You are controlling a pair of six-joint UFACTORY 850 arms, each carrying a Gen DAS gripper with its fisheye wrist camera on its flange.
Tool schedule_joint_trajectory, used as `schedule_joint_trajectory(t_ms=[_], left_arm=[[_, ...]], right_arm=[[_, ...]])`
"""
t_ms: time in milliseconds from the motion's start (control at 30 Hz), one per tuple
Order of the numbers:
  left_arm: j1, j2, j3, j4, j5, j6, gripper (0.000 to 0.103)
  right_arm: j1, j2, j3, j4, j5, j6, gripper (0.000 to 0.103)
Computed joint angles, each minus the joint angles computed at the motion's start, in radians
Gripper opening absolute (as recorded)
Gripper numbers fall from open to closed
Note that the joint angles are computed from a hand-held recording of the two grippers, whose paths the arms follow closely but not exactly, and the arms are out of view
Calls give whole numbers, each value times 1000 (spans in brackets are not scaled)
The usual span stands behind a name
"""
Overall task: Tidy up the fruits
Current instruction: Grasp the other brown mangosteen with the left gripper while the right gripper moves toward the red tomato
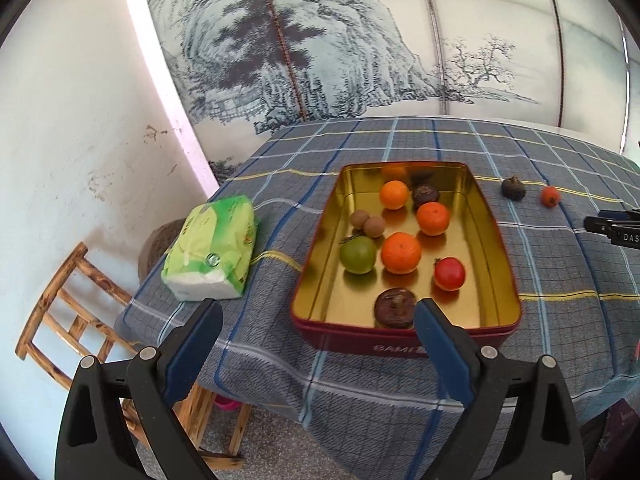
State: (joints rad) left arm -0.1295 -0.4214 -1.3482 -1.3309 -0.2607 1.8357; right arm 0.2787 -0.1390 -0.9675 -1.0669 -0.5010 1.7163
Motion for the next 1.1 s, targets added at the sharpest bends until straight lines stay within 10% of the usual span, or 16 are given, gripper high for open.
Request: schedule_joint_trajectory(t_ms=[600,933,1100], left_arm=[[-170,-92,-217,474,-315,-419,95],[-326,-373,-612,828,-421,-786,61],[-368,-543,-853,999,-519,-1019,61]], right_arm=[[-130,141,201,-90,46,196,69],[-163,186,256,-253,142,396,73],[-173,204,278,-376,180,524,73]])
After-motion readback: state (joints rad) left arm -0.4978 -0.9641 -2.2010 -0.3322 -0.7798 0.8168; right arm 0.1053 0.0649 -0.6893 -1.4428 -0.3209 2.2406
